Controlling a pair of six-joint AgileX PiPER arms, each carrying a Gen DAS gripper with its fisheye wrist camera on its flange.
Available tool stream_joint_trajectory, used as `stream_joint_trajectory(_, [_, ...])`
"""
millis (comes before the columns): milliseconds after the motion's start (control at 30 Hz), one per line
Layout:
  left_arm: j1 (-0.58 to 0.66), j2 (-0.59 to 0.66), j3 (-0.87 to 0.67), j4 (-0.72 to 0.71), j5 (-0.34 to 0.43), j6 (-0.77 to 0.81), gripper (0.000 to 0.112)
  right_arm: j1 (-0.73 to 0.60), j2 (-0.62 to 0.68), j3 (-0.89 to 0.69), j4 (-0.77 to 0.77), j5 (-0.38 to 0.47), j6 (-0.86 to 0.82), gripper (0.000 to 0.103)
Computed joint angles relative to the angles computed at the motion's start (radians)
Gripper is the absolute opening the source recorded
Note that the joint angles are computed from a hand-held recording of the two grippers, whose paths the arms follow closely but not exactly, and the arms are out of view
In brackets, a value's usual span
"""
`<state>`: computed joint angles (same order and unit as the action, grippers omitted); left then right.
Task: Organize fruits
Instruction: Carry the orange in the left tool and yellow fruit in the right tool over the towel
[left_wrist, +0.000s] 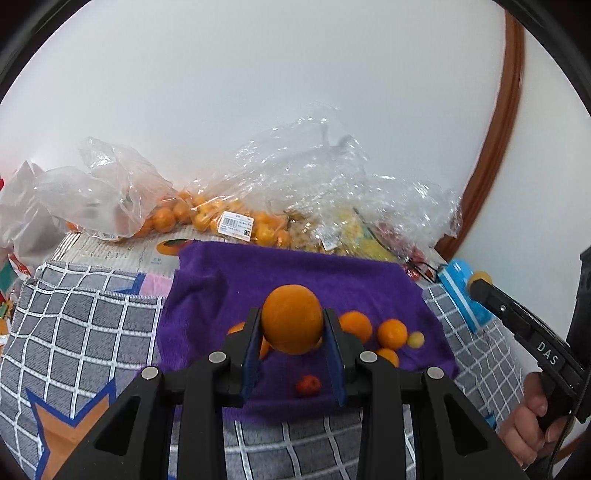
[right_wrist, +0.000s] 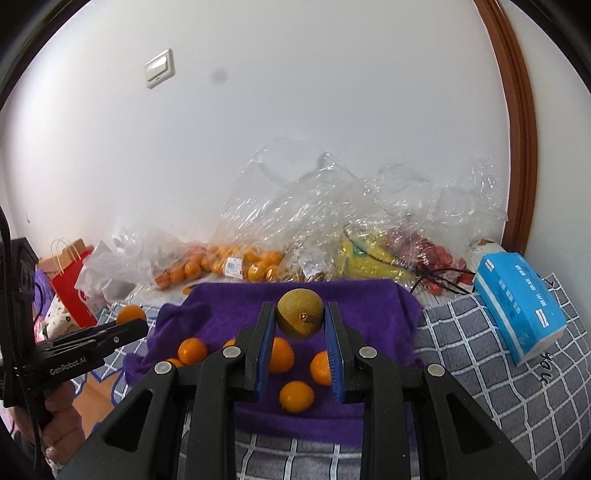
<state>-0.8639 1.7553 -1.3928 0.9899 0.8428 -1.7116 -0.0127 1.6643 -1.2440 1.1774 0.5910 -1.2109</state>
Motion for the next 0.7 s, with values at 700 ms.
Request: stream_joint_trajectory(700, [0.095, 0.103, 0.014, 0.025, -0.166, -0.044, 0.031, -0.039, 0.168, -0.106, -0.056, 0.007, 0.052, 0.026])
